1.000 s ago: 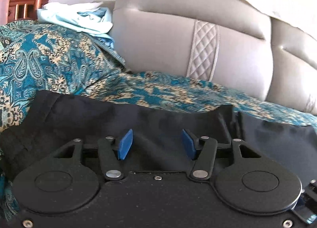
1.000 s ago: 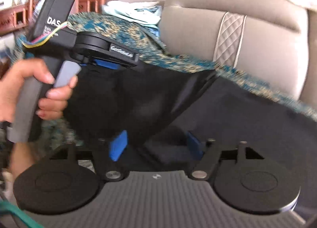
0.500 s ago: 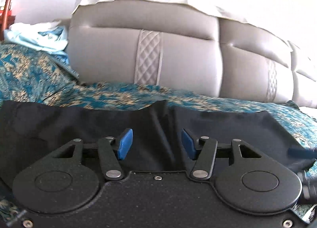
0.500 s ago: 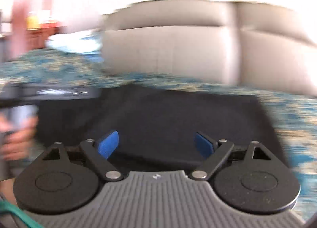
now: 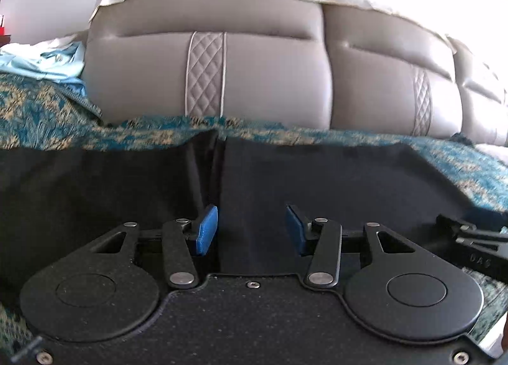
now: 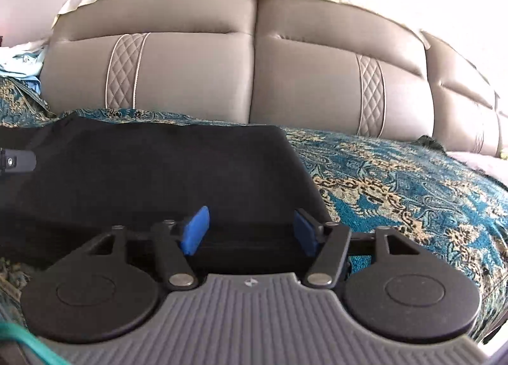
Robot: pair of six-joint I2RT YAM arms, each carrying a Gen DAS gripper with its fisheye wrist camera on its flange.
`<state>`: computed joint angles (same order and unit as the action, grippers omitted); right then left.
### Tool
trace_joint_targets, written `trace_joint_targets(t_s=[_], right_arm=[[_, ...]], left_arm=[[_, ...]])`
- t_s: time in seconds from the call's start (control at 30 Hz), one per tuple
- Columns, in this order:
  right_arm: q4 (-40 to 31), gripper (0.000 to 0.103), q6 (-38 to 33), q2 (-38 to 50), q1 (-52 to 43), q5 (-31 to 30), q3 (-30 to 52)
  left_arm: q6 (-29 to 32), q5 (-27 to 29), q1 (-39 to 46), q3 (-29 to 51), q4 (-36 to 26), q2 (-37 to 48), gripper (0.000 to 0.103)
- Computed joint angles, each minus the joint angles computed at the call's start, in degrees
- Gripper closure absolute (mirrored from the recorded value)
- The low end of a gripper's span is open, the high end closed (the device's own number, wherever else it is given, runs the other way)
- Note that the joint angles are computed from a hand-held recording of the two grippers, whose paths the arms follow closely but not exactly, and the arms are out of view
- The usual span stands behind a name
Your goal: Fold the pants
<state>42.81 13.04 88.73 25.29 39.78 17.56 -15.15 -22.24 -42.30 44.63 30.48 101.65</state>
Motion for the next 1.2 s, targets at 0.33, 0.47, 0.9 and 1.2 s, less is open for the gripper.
trace_joint_targets(t_s=[0.33, 0.47, 0.9, 1.2], right_arm=[[5.46, 0.008, 1.88, 2.38, -2.47, -1.01, -1.33], [5.91, 0.005, 2.13, 2.30, -3.53, -2.41, -1.70], [0.81, 0.000, 4.01, -1.61, -7.28, -9.14, -1.59], [-8.72, 0.000, 0.13, -6.33, -11.38, -14.62, 5.16]], left_arm=[[-1.04, -2.63, -1.46, 4.36, -2.47, 1.66, 0.057], [-0.16, -2.68, -3.79, 8.49, -3.78, 3.90, 0.056], [4.38, -7.64, -7.10, -0.74, 7.33, 5.63, 0.052], [4.95, -7.83, -7.71, -3.74, 11.76, 5.31, 0.044]])
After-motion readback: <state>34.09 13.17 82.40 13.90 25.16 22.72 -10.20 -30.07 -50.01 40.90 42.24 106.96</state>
